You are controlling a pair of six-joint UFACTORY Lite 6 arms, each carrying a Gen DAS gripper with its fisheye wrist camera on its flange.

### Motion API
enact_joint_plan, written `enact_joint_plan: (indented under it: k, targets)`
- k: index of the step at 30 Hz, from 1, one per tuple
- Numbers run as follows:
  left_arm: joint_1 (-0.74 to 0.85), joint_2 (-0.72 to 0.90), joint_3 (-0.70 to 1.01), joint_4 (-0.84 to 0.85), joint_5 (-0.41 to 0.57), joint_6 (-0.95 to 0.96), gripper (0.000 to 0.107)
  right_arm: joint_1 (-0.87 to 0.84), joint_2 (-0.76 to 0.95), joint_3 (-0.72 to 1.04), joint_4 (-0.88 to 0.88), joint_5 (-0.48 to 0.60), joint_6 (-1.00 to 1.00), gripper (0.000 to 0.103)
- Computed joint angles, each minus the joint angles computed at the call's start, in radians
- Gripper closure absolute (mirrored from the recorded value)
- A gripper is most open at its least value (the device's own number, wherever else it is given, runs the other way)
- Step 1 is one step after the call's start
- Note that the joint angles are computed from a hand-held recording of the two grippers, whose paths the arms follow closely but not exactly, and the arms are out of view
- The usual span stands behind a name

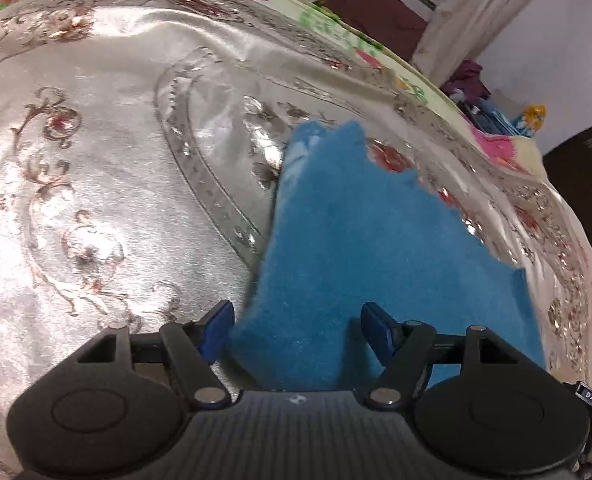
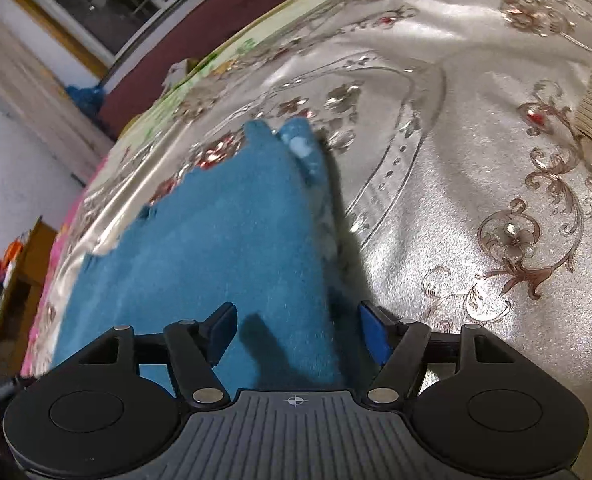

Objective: Fold small clothes

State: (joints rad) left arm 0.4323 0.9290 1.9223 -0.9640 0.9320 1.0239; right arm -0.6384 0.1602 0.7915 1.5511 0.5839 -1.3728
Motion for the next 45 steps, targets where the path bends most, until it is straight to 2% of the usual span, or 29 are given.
enact_joint_plan:
  k: [4,7,8,9,10,12,13,16,22,28,36,39,42,45]
  targets:
    - [-0.018,0.069,0.072,0.022,0.004,-0.069,0.028,-0.001,0.052,0.009,0.061,0.026,-0.038,0.035]
    - [-0.029,0.107,0.120,0.015,0.011,-0.113,0.028,0.006,0.105,0.052,0.079,0.041,0.003,0.034]
    - [-0.032,0.100,0.115,0.018,0.010,-0.111,0.034,0.008,0.108,0.059,0.075,0.040,0.023,0.035]
    - [-0.033,0.100,0.119,0.022,0.024,-0.103,0.043,0.014,0.101,0.059,0.064,0.032,0.037,0.041]
    - [-0.031,0.092,0.110,0.029,0.033,-0.093,0.045,0.017,0.092,0.055,0.050,0.025,0.041,0.049]
    - [-0.017,0.093,0.110,0.029,0.073,-0.070,0.056,0.011,0.071,0.033,0.030,0.038,0.031,0.060]
    - [-0.006,0.092,0.106,0.023,0.093,-0.063,0.058,0.001,0.057,0.015,0.027,0.052,0.021,0.064]
    - [0.025,0.089,0.090,0.001,0.133,-0.064,0.063,-0.022,0.035,-0.006,0.003,0.086,0.024,0.071]
    - [0.060,0.048,0.043,-0.006,0.177,-0.024,0.072,-0.041,-0.027,-0.020,-0.113,0.121,0.088,0.076]
    - [0.121,-0.033,-0.082,-0.010,0.245,0.044,0.074,-0.114,-0.137,-0.080,-0.289,0.187,0.147,0.076]
    - [0.202,-0.276,-0.416,0.069,0.273,0.175,0.074,-0.329,-0.330,-0.217,-0.494,0.322,0.185,0.076]
    - [0.222,-0.386,-0.554,0.103,0.224,0.231,0.074,-0.394,-0.373,-0.277,-0.499,0.328,0.154,0.076]
    - [0.223,-0.514,-0.695,0.110,0.122,0.295,0.073,-0.442,-0.367,-0.342,-0.425,0.317,0.092,0.071]
    - [0.207,-0.586,-0.747,0.122,0.069,0.293,0.071,-0.477,-0.378,-0.392,-0.359,0.325,0.014,0.070]
